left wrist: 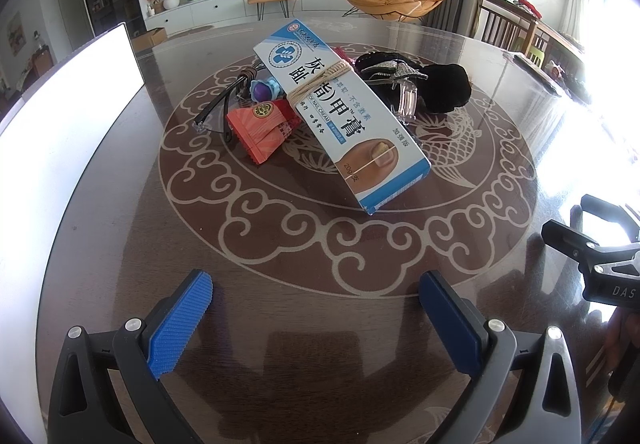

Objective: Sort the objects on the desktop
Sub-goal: 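Grasp the blue-and-white toenail cream box with the left gripper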

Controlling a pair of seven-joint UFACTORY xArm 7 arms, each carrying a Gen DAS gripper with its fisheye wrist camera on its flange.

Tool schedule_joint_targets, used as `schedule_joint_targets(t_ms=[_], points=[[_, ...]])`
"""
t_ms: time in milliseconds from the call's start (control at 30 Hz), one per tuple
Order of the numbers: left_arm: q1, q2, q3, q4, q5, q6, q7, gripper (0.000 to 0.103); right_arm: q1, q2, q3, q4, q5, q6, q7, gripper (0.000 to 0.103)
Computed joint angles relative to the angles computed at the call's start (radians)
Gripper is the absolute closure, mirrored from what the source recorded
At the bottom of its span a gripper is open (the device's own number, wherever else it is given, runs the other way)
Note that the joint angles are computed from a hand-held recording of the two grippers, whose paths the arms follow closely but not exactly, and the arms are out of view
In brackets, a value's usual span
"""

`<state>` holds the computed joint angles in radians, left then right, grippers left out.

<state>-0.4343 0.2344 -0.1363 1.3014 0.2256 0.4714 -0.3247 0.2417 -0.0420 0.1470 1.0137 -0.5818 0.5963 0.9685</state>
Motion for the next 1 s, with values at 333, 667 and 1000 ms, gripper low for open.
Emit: schedule_joint_targets(t_ms=[333,667,1000], points=[[-0.026,0.216,0.024,0.336,-0.14,0.027,-0.024,0.0,0.001,0.0,0.0,0.0,-0.001,0.0,0.001,0.0],[-0.045,0.324,0.046,0.468,-0.104,0.105,-0.049,0.0,0.001,0.001,-0.001,0.001,-0.002,0.0,0.003,0.0],[-0.065,0.243,0.072,0.357,0.011,0.071,-0.041,0.061,0.002,0.001,0.0,0.001,-0.002,0.002,0.004,0.0]])
